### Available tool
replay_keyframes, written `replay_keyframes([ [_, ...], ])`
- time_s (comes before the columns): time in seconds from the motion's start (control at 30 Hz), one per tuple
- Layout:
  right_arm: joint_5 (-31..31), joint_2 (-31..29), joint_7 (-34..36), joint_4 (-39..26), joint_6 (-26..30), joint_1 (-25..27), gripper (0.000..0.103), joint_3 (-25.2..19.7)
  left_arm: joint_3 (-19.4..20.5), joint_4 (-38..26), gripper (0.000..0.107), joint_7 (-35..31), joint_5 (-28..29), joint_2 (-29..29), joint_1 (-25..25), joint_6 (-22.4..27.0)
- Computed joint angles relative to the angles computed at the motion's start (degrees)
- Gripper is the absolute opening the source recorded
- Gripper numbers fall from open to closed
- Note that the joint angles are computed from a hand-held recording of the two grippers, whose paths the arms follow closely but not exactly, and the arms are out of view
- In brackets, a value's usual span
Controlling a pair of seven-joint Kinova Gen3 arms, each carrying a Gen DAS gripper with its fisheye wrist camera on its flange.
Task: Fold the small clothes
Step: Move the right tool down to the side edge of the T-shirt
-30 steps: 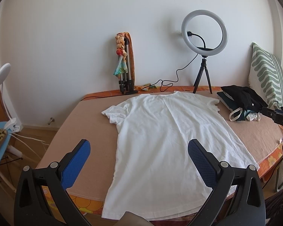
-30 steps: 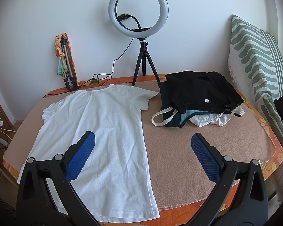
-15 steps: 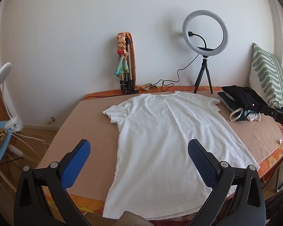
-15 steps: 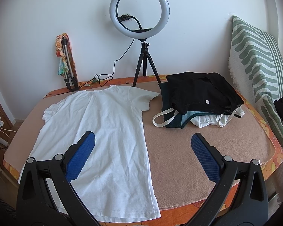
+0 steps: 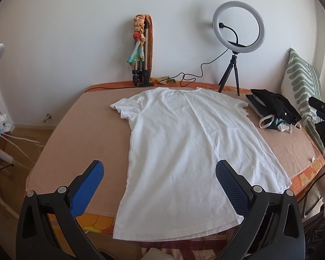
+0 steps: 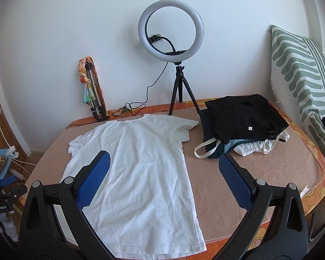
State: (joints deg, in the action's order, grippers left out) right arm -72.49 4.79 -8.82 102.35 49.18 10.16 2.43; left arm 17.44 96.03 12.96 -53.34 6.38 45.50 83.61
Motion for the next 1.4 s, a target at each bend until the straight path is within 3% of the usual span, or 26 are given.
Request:
replay_keyframes([
  [0.1,2.09,0.1,-0.44,-2.72,5.72,0.5,0.102,-1.34,-4.33,2.65,0.099,1.51,1.8,-1.15,3.56,0.41],
  [0.2,3.44,-0.12,-2.24,-4.43,6.27,1.17,0.102,-5.12,-3.25,8.75,0.088,7.16,4.89,-6.22,-0.52,-5.98],
  [0.27,5.8,0.69,-6.9,-6.55,6.43,-3.17,0.101,-3.43,-2.39,12.25,0.073,9.2,6.47,-8.66,-3.19,-9.91],
  [0.37,10.96,4.7,-13.89,-13.03,10.37,-11.13,0.087,0.95,1.49,14.39,0.068,7.79,9.7,-9.05,-8.39,-10.97],
  [0.43,13.43,7.06,-18.55,-16.85,12.33,-14.97,0.082,2.06,1.73,17.1,0.067,8.7,11.66,-11.05,-9.34,-14.69],
  [0.6,23.72,10.39,-28.34,-23.95,11.95,-15.1,0.073,-9.05,4.3,21.96,0.062,13.22,13.91,-14.81,-12.67,-21.82],
  [0.7,30.71,13.33,-34.67,-29.04,13.5,-16.02,0.072,-15.54,7.48,23.68,0.056,17.31,13.06,-15.79,-14.44,-23.5],
  [0.8,37.55,16.36,-40.41,-34.44,14.8,-21.18,0.072,-17.76,9.58,25.34,0.053,20.26,12.74,-15.97,-15.55,-25.63],
  [0.93,46.38,20.24,-47.99,-41.66,14.74,-30.56,0.071,-16.92,9.82,28.24,0.038,27.25,11.19,-15.77,-14.68,-29.96],
  [1.07,51.36,26.52,-55.94,-50.78,17.76,-38.85,0.071,-14.43,16.83,30.09,0.037,36.17,8.3,-16.28,-18.87,-30.09],
  [1.23,59.56,34.5,-63.92,-60.06,19.55,-46.91,0.071,-12.08,13.99,30.24,0.037,38.03,6.6,-15.5,-15.08,-29.23],
  [1.4,60.93,43.69,-68.77,-72.01,23.77,-53.01,0.066,-5.53,14.06,32.7,0.036,41.98,5.45,-16.72,-15.22,-32.18],
])
